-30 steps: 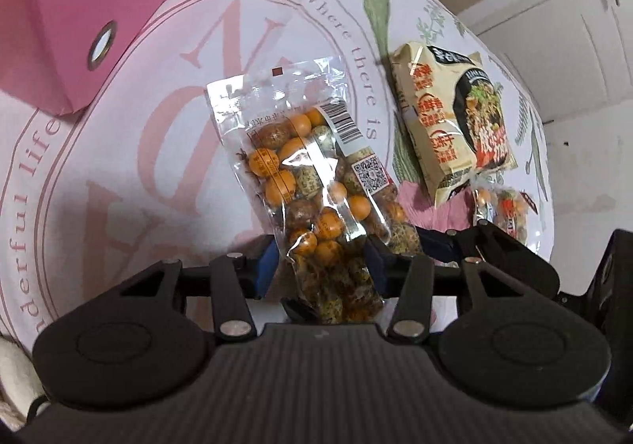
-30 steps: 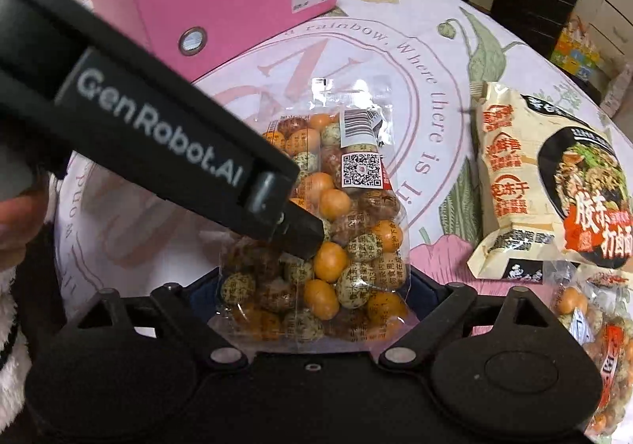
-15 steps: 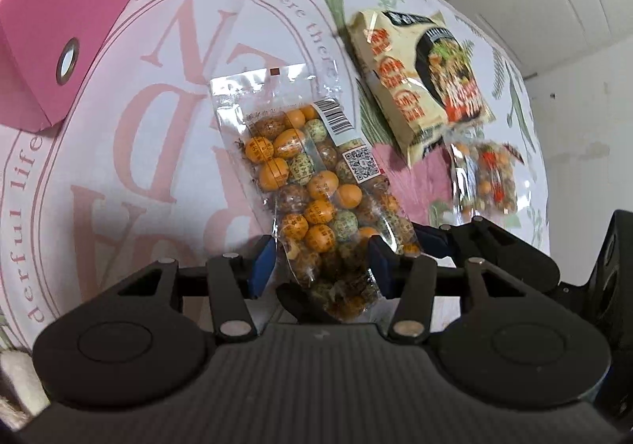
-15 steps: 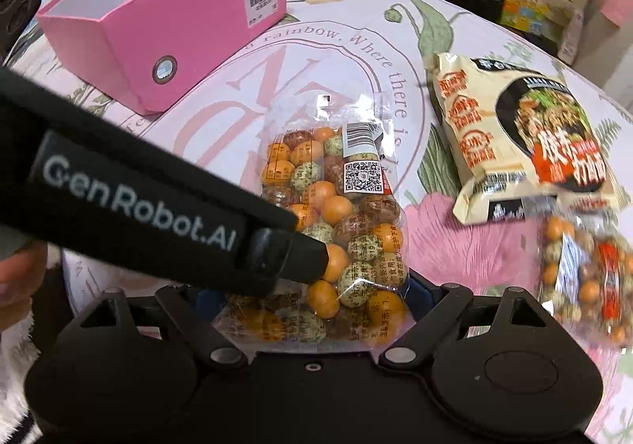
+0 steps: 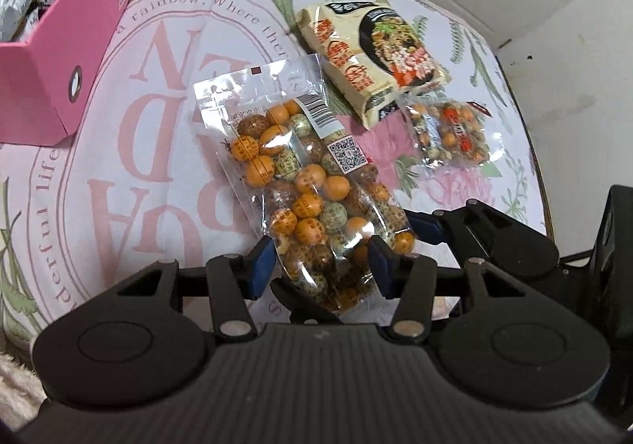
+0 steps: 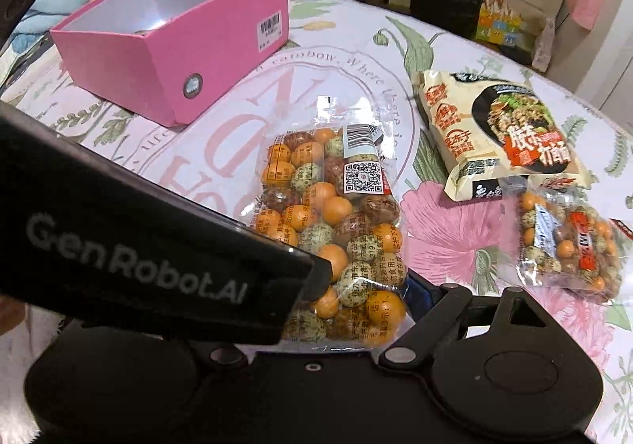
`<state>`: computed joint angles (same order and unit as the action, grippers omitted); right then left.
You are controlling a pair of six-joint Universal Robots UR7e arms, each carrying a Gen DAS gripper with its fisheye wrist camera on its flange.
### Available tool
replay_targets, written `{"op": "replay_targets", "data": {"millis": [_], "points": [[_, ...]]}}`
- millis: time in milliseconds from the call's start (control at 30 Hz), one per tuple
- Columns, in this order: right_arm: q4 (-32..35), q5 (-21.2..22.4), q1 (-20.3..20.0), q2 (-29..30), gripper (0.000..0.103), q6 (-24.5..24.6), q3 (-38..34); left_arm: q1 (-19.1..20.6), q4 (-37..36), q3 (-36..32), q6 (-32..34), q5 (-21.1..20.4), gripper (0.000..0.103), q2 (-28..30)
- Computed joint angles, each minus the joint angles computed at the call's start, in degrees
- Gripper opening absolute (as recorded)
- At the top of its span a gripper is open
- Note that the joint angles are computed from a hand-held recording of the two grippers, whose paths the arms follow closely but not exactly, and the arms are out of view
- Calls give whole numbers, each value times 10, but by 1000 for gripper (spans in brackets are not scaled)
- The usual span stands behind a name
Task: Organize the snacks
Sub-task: 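Carry the peanut bag with the left tool over the pink box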
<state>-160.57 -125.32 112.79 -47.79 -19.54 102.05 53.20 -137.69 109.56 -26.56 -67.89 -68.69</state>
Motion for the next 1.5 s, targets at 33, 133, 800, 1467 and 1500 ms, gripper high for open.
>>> {"op": "replay_targets", "data": {"millis": [33, 133, 800, 1467, 1500], "points": [[-5, -1, 4, -4, 90, 3, 5, -3, 2, 1, 4, 0, 48, -5], [-3, 0, 22, -21, 90, 9, 20, -16, 20, 5, 15, 3, 48, -23], [94, 35, 109, -9, 90, -20, -74, -74, 147, -8, -36, 57, 49, -167], [251, 148, 84, 314, 90, -198, -546, 106, 146, -216, 49, 106, 50, -87], [272, 152, 80, 331, 90, -209, -574, 121, 148, -228, 45, 94, 50, -79]]}}
